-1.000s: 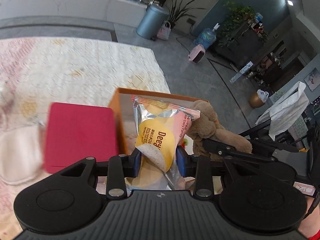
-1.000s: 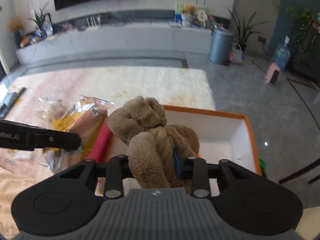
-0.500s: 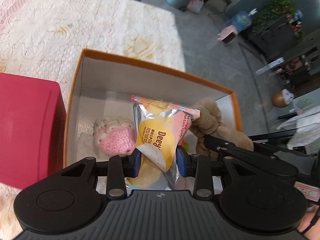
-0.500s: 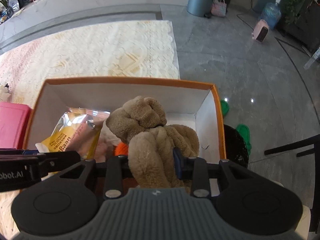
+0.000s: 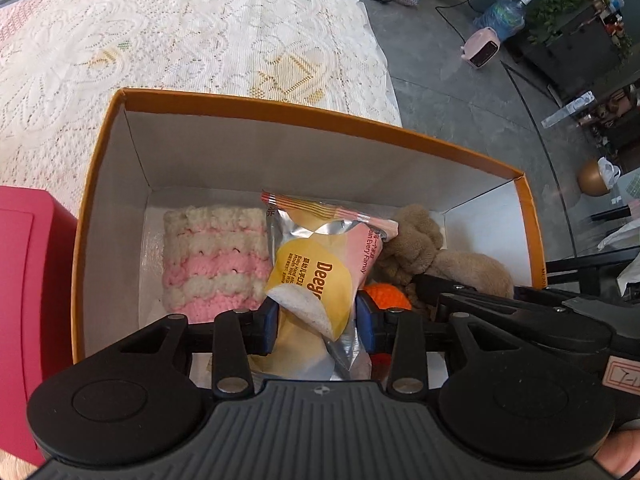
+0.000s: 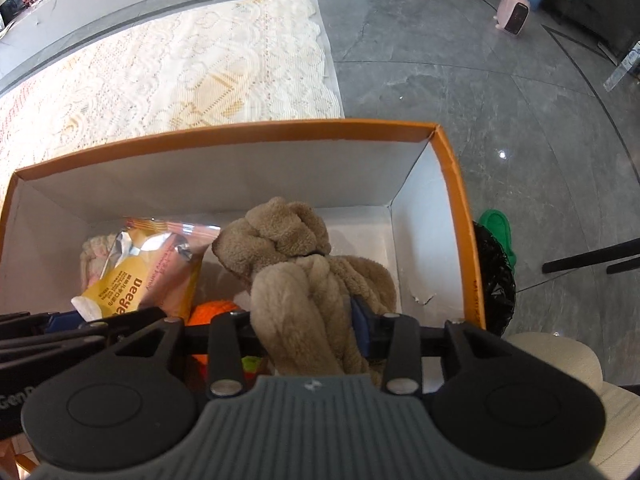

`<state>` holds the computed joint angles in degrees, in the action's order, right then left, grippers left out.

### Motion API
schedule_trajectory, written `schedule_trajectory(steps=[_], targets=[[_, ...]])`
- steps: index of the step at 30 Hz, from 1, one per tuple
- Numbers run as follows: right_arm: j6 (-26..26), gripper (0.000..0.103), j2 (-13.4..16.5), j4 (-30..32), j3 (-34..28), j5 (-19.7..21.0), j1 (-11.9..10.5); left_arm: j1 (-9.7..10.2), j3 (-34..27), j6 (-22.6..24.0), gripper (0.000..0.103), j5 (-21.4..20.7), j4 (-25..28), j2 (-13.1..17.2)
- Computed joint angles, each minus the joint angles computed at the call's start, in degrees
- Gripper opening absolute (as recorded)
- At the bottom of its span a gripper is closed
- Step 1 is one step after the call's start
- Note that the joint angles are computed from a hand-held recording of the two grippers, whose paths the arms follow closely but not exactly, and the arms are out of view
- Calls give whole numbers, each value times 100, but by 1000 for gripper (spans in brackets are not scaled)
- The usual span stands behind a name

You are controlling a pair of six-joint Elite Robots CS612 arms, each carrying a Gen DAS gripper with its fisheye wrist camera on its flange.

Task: Organize soft objects
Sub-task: 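Open both grippers to drop the snack bag and bear into the box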

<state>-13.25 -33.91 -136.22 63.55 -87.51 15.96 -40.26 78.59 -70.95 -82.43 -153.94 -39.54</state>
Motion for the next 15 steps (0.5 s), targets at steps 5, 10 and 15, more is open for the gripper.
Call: schedule_trajectory(steps=[5,10,15], targets=[[-16,51,-44,-31,37,-24,-2,-19,49,46,54,125,-96,-33],[-48,61,-94,-44,55,-97,12,-45,213,-38,68,256,-340,-143],[-219,66,-191,-85,142,-254,64,-50,412,14,70,259,-612,-306]])
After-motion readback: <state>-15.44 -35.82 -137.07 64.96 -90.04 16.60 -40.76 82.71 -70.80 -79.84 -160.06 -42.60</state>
